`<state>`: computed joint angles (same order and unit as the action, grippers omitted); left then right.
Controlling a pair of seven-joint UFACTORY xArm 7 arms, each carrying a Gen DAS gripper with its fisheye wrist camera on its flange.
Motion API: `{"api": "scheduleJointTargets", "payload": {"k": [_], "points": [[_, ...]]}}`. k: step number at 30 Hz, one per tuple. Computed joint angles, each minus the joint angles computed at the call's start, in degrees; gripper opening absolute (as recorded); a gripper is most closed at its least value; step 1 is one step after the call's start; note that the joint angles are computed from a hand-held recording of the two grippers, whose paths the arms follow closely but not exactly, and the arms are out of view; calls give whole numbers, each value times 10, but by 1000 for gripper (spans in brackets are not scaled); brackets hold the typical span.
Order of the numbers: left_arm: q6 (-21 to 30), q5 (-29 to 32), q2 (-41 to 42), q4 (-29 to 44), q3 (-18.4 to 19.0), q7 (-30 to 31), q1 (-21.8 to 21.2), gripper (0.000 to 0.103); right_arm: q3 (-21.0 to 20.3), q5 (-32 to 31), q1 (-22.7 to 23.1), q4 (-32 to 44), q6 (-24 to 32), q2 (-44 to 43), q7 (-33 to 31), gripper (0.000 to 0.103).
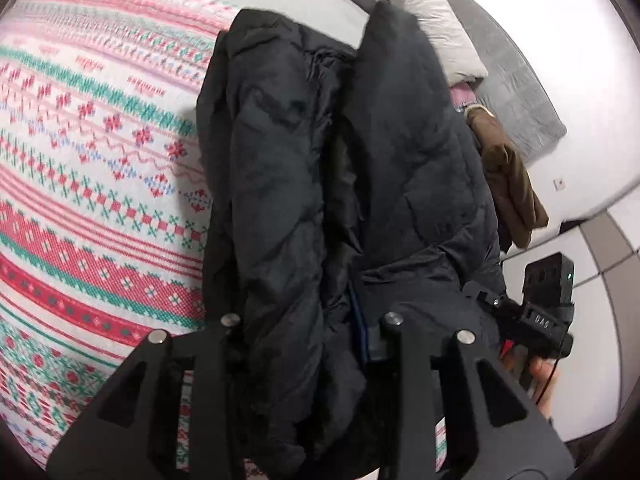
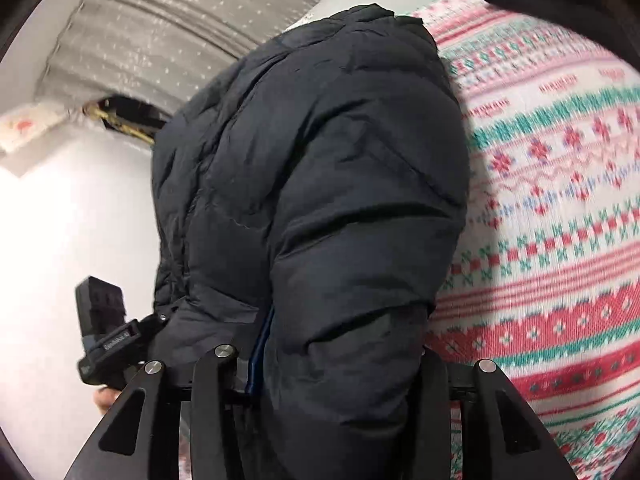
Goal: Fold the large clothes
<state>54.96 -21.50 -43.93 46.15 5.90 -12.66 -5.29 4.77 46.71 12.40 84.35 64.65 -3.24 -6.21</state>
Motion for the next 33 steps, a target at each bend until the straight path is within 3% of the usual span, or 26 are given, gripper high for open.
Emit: {"api": "scheduleJointTargets", "payload": {"k": [8, 13, 18, 22, 33], "points": [[2, -1, 4, 0, 4, 0, 1, 40, 0, -11, 0, 8, 13, -4, 13, 46], [17, 4, -5, 0, 5, -6, 7, 49, 6, -33, -3, 59, 20, 40, 33, 55], [44, 18, -1, 26, 5, -18, 20, 54, 20, -110, 4, 93, 21, 53, 76, 66], [66, 57, -24, 44, -8, -33, 44, 54, 29, -192, 17, 133, 30, 51, 113, 67], [82, 115, -99, 41, -41, -27, 46, 54, 18, -227, 15, 84, -9, -28, 134, 67]]}}
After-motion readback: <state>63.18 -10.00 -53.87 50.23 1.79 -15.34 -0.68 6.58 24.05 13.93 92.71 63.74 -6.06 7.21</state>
